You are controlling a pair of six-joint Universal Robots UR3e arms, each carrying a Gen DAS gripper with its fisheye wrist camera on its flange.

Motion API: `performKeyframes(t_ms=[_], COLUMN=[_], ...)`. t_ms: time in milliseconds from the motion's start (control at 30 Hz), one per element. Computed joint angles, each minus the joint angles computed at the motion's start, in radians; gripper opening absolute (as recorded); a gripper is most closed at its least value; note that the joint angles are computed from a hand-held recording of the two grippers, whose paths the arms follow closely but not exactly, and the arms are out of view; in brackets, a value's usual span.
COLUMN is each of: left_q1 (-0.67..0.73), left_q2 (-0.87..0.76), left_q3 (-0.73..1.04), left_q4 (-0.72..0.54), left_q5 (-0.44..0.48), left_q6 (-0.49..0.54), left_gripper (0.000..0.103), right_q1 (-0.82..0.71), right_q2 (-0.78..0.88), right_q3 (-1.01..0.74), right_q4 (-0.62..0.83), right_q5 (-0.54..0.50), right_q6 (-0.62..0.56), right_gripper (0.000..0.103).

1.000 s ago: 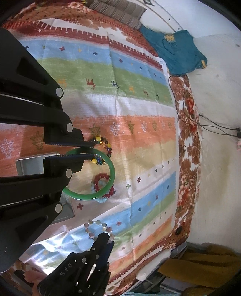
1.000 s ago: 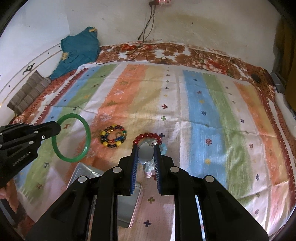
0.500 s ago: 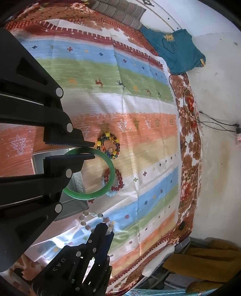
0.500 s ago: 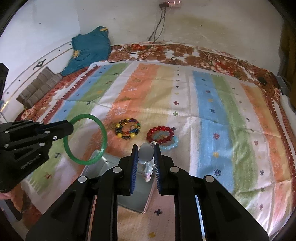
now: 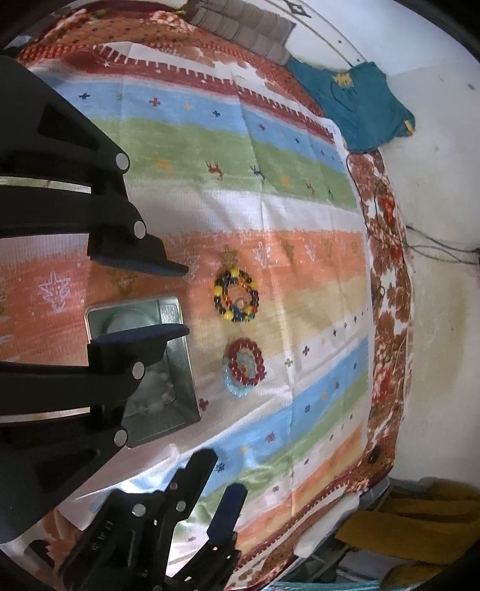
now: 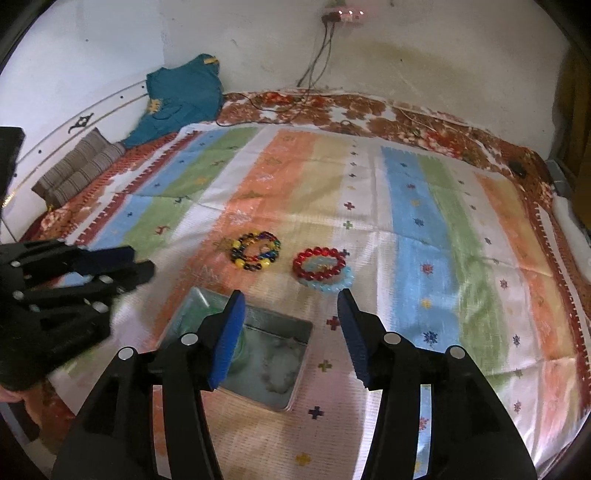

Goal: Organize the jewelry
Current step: 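Withdraw both grippers from the tin toward the remaining bracelets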

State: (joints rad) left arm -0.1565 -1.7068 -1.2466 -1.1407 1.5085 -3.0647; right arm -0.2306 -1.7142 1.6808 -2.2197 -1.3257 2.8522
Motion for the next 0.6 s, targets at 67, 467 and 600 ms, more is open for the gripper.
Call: performKeyframes(t_ms=[67, 467, 600], left_q1=[0.011, 0.045, 0.036], left_q2=[0.001, -0.008, -0.021], left_q3=[0.001, 0.000, 0.002], left_q4=[0.000, 0.009, 0.015], left_q5=[-0.001, -0.015, 0.004], left_q6=[-0.005, -0.028, -0.023], left_gripper=[0.033, 0.040, 0.046], right_q1=[-0.009, -0.040, -0.044], right_q2=[0.006, 0.056, 0.071], right_q3=[-0.004, -0.043, -0.050], right_q4=[0.007, 0.059, 0.055], right_q5=[-0.003, -0.001, -0.016], right_q6=[0.004, 0.028, 0.034], right_gripper=[0.052, 0.052, 0.055])
